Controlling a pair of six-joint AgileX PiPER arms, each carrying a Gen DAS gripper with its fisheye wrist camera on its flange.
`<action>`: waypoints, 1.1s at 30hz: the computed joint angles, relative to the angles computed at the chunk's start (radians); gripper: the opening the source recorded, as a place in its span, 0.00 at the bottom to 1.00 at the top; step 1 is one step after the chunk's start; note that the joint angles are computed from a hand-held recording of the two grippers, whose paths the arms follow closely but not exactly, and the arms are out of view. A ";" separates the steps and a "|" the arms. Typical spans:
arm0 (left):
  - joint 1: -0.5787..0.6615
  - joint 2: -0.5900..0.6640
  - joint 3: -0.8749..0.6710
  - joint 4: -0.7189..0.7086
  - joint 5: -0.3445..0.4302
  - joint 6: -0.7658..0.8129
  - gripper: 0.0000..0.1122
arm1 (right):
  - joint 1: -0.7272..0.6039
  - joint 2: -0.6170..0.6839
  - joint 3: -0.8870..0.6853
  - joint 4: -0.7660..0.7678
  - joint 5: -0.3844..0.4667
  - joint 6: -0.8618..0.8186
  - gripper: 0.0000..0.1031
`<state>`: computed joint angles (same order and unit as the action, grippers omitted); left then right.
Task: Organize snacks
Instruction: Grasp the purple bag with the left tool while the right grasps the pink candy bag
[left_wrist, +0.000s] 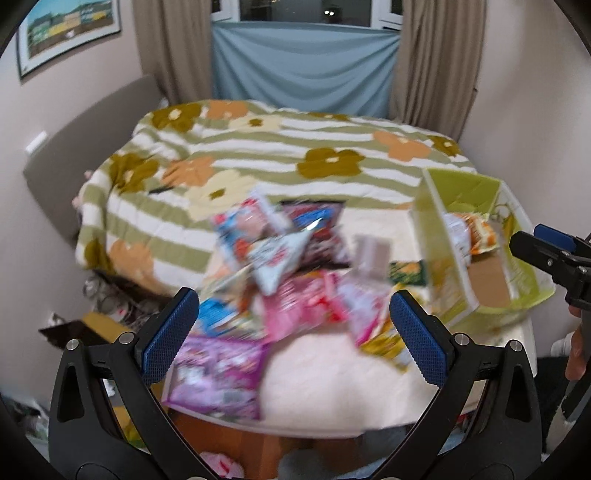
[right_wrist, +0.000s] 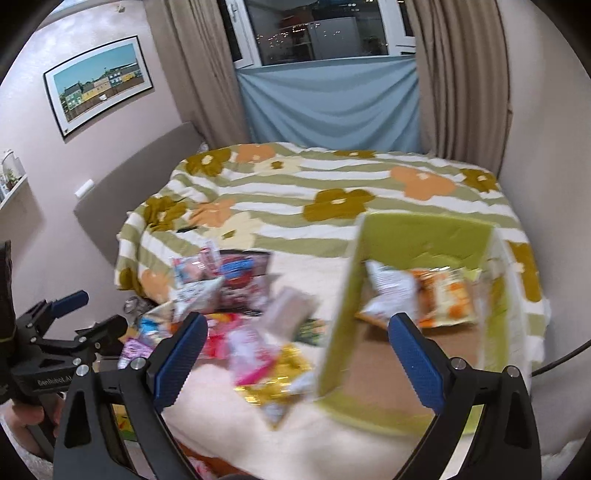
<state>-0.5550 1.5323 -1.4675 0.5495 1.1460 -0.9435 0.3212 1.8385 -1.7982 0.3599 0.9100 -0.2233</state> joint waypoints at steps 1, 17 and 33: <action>0.020 -0.038 0.052 -0.014 -0.018 0.009 0.91 | 0.042 -0.006 0.017 -0.032 -0.017 0.044 0.95; 0.401 -0.253 0.562 -0.410 -0.344 0.454 0.91 | 0.388 0.037 0.159 -0.277 -0.148 0.500 0.95; 0.317 0.098 0.550 -0.283 -0.424 0.266 0.91 | 0.368 0.267 0.013 -0.153 -0.090 0.372 0.95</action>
